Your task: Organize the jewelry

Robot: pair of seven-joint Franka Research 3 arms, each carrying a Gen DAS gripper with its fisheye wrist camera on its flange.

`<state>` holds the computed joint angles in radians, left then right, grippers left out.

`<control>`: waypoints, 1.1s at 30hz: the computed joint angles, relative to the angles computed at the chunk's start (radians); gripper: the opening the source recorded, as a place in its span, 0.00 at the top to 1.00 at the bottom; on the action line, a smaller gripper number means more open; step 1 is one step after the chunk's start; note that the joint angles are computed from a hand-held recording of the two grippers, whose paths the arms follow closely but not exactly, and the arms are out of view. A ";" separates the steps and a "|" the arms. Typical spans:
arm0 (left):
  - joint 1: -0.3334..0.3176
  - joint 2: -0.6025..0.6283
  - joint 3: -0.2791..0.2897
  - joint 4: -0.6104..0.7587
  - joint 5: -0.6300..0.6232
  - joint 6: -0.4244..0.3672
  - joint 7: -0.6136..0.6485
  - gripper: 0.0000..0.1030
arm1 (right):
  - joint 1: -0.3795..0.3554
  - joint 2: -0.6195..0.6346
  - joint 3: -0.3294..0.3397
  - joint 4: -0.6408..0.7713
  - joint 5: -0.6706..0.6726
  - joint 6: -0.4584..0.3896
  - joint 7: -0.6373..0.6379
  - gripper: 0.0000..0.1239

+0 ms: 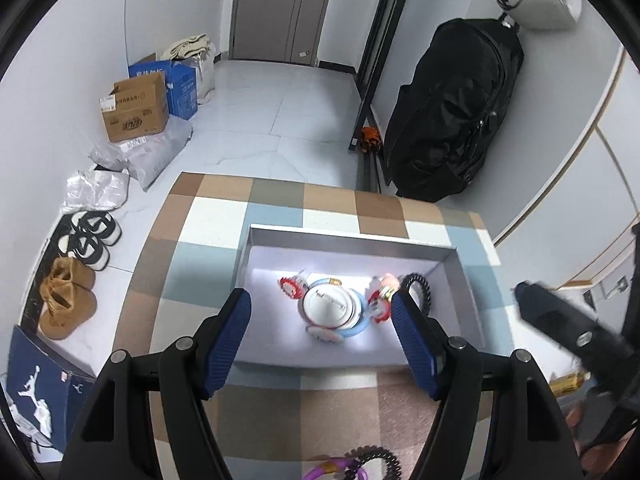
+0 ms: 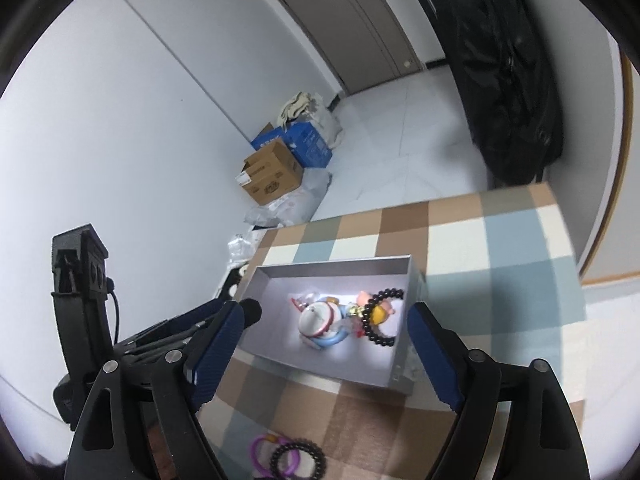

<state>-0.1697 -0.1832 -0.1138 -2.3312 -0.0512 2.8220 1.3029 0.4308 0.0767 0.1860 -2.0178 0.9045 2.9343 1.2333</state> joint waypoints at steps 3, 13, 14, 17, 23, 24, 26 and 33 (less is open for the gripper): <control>0.008 -0.021 -0.009 -0.027 0.030 0.007 -0.019 0.34 | 0.003 -0.024 0.002 -0.028 0.035 0.024 -0.016 0.26; 0.016 -0.098 -0.023 -0.127 0.123 0.052 -0.090 0.21 | 0.042 -0.101 -0.010 -0.142 -0.055 0.089 0.023 0.17; 0.023 -0.105 -0.030 -0.135 0.144 0.053 -0.105 0.21 | 0.045 -0.107 -0.011 -0.153 -0.082 0.092 0.047 0.17; 0.029 -0.127 -0.037 -0.157 0.190 0.037 -0.132 0.21 | 0.057 -0.121 -0.018 -0.170 -0.083 0.077 0.043 0.17; -0.012 -0.184 -0.007 -0.221 0.194 0.051 -0.108 0.21 | 0.070 -0.142 -0.017 -0.223 -0.169 0.078 0.115 0.17; -0.020 -0.189 -0.001 -0.228 0.188 0.048 -0.101 0.21 | 0.069 -0.146 -0.016 -0.230 -0.197 0.058 0.138 0.17; -0.012 -0.196 -0.008 -0.234 0.197 0.031 -0.108 0.21 | 0.072 -0.147 -0.016 -0.238 -0.232 0.038 0.158 0.17; -0.121 -0.191 0.120 -0.222 -0.073 -0.041 0.034 0.21 | 0.085 -0.151 -0.009 -0.258 -0.301 -0.036 0.244 0.17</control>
